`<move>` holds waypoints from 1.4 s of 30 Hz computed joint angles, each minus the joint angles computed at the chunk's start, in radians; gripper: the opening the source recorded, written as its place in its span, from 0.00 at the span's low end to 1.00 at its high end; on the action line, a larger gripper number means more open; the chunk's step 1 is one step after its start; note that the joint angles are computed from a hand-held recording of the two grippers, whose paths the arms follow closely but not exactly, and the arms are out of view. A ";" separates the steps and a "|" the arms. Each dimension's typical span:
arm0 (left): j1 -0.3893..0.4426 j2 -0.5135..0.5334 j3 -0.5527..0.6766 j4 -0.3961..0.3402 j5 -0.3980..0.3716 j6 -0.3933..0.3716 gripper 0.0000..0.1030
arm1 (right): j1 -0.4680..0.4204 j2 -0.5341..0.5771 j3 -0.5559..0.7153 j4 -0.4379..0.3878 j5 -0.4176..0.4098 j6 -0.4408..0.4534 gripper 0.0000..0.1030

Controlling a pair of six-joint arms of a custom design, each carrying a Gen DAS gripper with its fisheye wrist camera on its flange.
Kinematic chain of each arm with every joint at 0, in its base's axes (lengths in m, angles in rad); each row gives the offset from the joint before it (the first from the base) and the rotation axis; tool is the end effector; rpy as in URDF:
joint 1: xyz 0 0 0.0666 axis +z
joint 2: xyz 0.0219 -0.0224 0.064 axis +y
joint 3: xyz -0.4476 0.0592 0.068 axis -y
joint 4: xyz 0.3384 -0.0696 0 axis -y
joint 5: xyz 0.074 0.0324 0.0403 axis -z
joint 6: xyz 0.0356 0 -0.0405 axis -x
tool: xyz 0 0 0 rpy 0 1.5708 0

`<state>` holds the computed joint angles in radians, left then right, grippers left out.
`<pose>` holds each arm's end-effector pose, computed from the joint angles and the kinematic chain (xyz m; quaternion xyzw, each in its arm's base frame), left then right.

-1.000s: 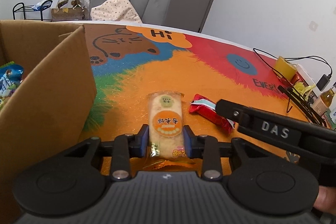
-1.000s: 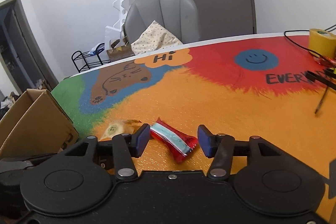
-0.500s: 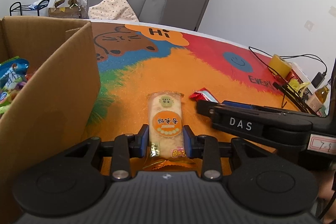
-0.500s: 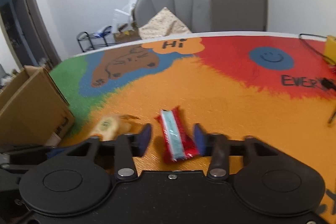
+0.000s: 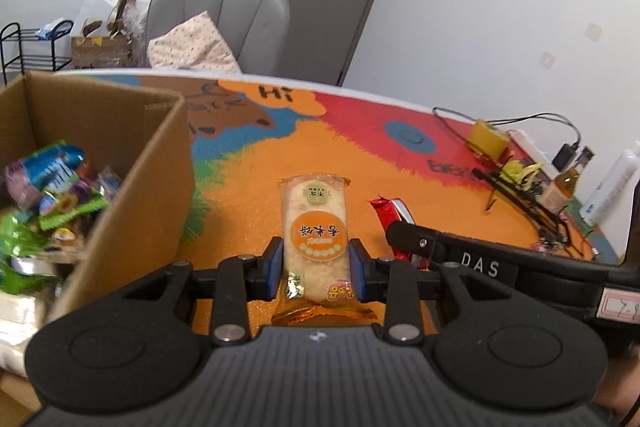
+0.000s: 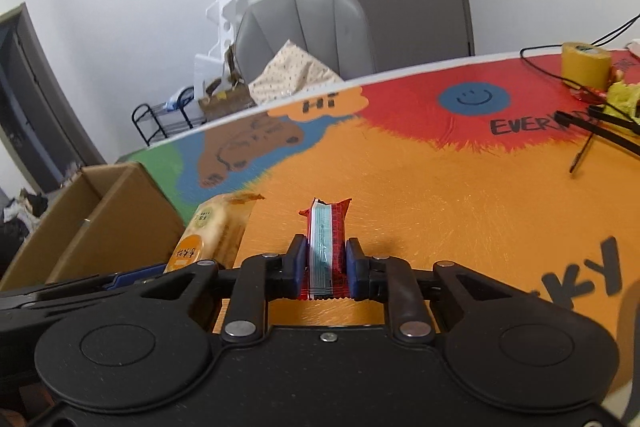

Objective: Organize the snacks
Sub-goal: 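Carry both snacks into the cardboard box and open both tools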

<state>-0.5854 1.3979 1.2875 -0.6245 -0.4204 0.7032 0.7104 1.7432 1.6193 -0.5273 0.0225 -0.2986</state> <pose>0.3638 -0.2242 0.4744 -0.1372 0.8873 -0.0860 0.4319 0.4469 0.3829 0.4515 -0.1783 0.8782 0.2057 0.3933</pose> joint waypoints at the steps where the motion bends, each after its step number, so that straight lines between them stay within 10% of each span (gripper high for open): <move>1: -0.002 -0.011 -0.002 0.002 -0.001 -0.007 0.32 | 0.008 -0.011 -0.009 0.006 0.010 -0.010 0.18; 42: 0.194 -0.397 -0.113 -0.152 0.057 -0.139 0.32 | 0.278 0.006 0.116 0.051 0.171 -0.097 0.18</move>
